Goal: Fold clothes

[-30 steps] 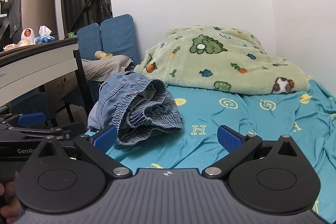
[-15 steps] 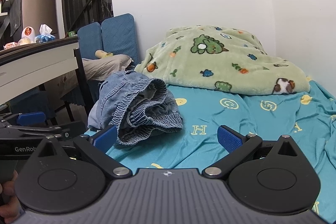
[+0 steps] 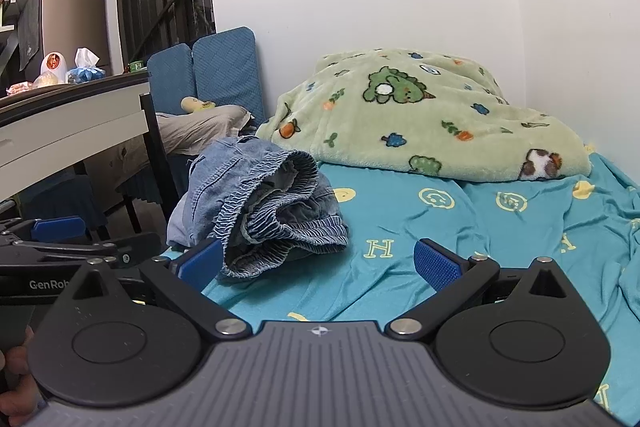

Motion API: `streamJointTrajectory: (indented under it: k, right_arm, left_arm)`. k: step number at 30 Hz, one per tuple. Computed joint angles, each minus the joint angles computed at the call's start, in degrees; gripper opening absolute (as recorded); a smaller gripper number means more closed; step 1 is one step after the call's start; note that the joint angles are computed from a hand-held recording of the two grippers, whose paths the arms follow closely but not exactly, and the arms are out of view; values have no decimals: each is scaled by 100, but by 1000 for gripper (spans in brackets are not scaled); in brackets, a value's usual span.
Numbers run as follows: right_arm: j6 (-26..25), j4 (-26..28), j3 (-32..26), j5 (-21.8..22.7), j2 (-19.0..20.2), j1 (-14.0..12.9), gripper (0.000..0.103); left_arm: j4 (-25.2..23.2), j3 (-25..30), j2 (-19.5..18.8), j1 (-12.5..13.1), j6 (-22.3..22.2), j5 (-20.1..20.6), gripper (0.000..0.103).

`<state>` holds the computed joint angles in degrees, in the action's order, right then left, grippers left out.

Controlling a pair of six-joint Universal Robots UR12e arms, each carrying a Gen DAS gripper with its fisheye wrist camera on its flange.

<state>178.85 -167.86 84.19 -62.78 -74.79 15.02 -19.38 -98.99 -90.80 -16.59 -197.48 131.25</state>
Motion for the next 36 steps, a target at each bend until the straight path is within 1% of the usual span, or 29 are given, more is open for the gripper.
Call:
streamJointTrajectory:
  k: [10,19,21,24,27,30,33,36]
  right_arm:
    - [-31,-52,23,30,-1,2,103]
    - [9,-29,-2,9,5,4,103]
    - [21,-20,-1,15,0,1,103]
    - [-20,-82,12,-92,-8,16,103]
    - [-46,-108,6,-153,-4,18,103]
    - [-21,-129,0,-298,-1,33,103]
    - [139,-154,-27,-552,15,50,103]
    - [406,-194,-45,-802,28,55,103]
  left_arm:
    - [-58,11,2,-11,-10,15,103]
    - [21,-3,7,-15,49,-30,103]
    - [-39,21,-7,-28,20,43,103]
    - [-93,42,-22,-38,-7,150,103]
    - [-236,102,-37,-15,-81,167,103]
    - [-309,231,-117,21,-5,202,103]
    - [-357,414,-237,77,163,222,102]
    - [-551,653,-383,194,292,88,102]
